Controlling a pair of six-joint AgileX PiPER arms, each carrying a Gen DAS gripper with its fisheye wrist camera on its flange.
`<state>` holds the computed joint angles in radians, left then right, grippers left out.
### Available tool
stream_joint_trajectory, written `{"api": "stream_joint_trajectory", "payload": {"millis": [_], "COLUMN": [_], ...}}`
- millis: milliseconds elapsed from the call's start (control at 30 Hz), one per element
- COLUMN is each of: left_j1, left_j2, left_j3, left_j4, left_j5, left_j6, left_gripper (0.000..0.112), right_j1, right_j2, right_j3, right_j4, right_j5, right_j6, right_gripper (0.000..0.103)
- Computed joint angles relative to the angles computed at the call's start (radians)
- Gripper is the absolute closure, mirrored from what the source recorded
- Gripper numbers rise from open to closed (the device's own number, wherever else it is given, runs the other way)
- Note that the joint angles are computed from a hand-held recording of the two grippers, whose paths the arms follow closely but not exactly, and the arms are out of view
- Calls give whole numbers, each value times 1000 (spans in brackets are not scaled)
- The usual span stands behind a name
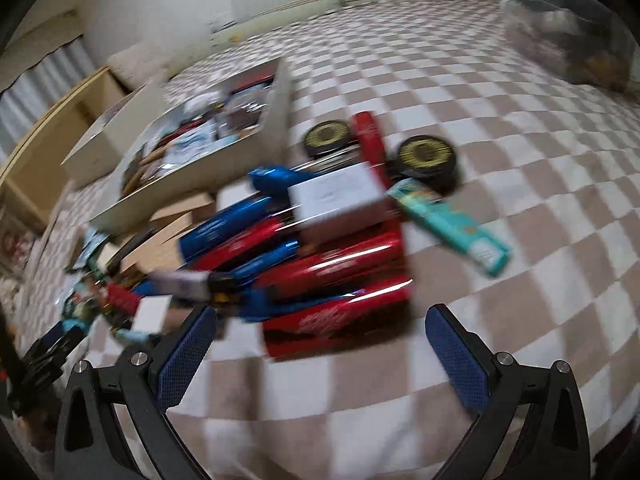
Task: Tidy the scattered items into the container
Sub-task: 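Close the left gripper on the cyan lighter while the right gripper closes on the red lighter, then carry the cyan lighter with the left gripper while the right gripper carries the red lighter toward the tray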
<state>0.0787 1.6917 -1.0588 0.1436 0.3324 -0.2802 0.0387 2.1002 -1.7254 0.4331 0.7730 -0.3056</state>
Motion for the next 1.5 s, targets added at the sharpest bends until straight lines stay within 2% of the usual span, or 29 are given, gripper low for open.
{"api": "stream_joint_trajectory", "payload": {"millis": [133, 267, 400, 467, 567, 767, 867, 1033, 1100, 1167, 1267, 1333, 1500], "left_j1": [10, 4, -28, -47, -54, -34, -22, -33, -48, -62, -83, -89, -63], "left_j2": [6, 33, 55, 68, 72, 53, 34, 0, -13, -17, -14, -9, -1], "left_j3": [-7, -40, -68, -81, -82, -69, -55, -19, -5, 2, 8, 6, 1], "left_j4": [-16, 50, 191, 268, 304, 289, 221, 197, 206, 213, 302, 351, 295], "left_j5": [-5, 18, 65, 89, 94, 90, 86, 83, 82, 81, 82, 91, 81], "left_j6": [28, -25, -159, -227, -262, -264, -191, -154, -152, -146, -224, -278, -242], "left_gripper": [10, 10, 10, 10, 11, 28, 28, 28, 28, 28, 26, 15, 14], "right_j1": [28, 61, 84, 86, 101, 117, 121, 132, 133, 132, 126, 128, 123], "right_j2": [-7, 1, 0, 6, -4, 1, 9, 18, 16, 13, 5, -11, -37], "right_j3": [-10, -14, -5, -13, 17, 13, -1, -8, -4, 0, 11, 37, 76], "right_j4": [-109, -188, -249, -254, -299, -353, -370, -395, -402, -409, -406, -417, -397], "right_j5": [-26, -13, -19, 5, -15, -22, -11, -17, -21, -28, -32, -45, -49], "right_j6": [-28, -67, 22, 75, 146, 242, 255, 267, 272, 277, 274, 271, 241], "right_gripper": [0, 0, 0, 0, 0, 0, 0, 0, 6, 20, 20, 20, 20]}}
